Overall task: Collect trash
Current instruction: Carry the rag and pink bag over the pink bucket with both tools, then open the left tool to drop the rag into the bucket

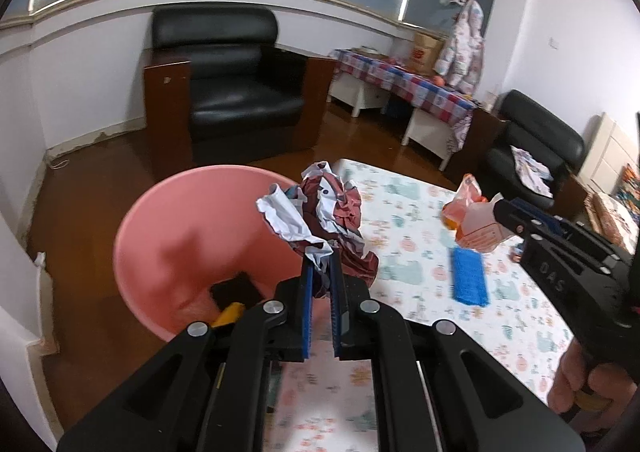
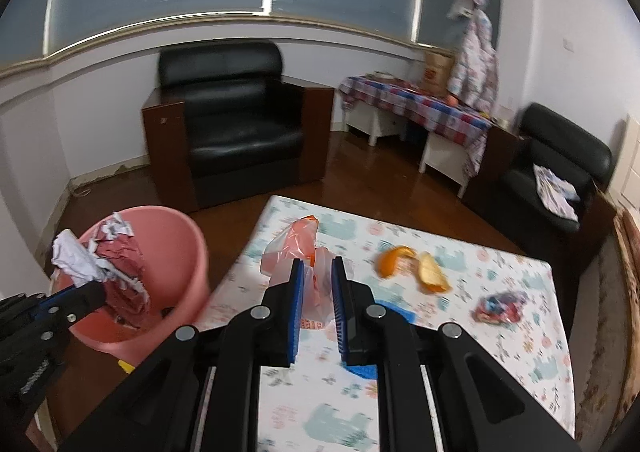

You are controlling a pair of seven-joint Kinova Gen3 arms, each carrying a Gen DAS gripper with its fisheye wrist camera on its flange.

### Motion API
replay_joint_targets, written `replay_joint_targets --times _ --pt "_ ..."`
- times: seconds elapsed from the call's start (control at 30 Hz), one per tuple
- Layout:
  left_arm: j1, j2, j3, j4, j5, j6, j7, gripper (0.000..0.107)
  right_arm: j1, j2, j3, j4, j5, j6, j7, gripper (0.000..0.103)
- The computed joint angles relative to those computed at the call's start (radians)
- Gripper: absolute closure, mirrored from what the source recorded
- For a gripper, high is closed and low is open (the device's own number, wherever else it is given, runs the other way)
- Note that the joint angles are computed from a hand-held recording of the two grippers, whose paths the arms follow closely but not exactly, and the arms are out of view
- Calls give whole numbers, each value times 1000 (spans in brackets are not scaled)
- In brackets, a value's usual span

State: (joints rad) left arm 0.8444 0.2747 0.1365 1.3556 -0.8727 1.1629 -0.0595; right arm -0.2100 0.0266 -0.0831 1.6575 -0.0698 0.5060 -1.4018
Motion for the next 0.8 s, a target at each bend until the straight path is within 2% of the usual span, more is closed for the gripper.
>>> replay_joint_targets --times 0.37,0.67,0.8 --pt "-49 -25 0 57 20 52 31 101 -97 24 -55 -37 39 1 -26 90" --pt "-92 -24 0 83 40 56 26 101 -130 60 -68 -62 13 6 -11 90" --pt "-116 -25 0 86 69 40 10 97 -139 77 -69 -68 12 6 -11 90"
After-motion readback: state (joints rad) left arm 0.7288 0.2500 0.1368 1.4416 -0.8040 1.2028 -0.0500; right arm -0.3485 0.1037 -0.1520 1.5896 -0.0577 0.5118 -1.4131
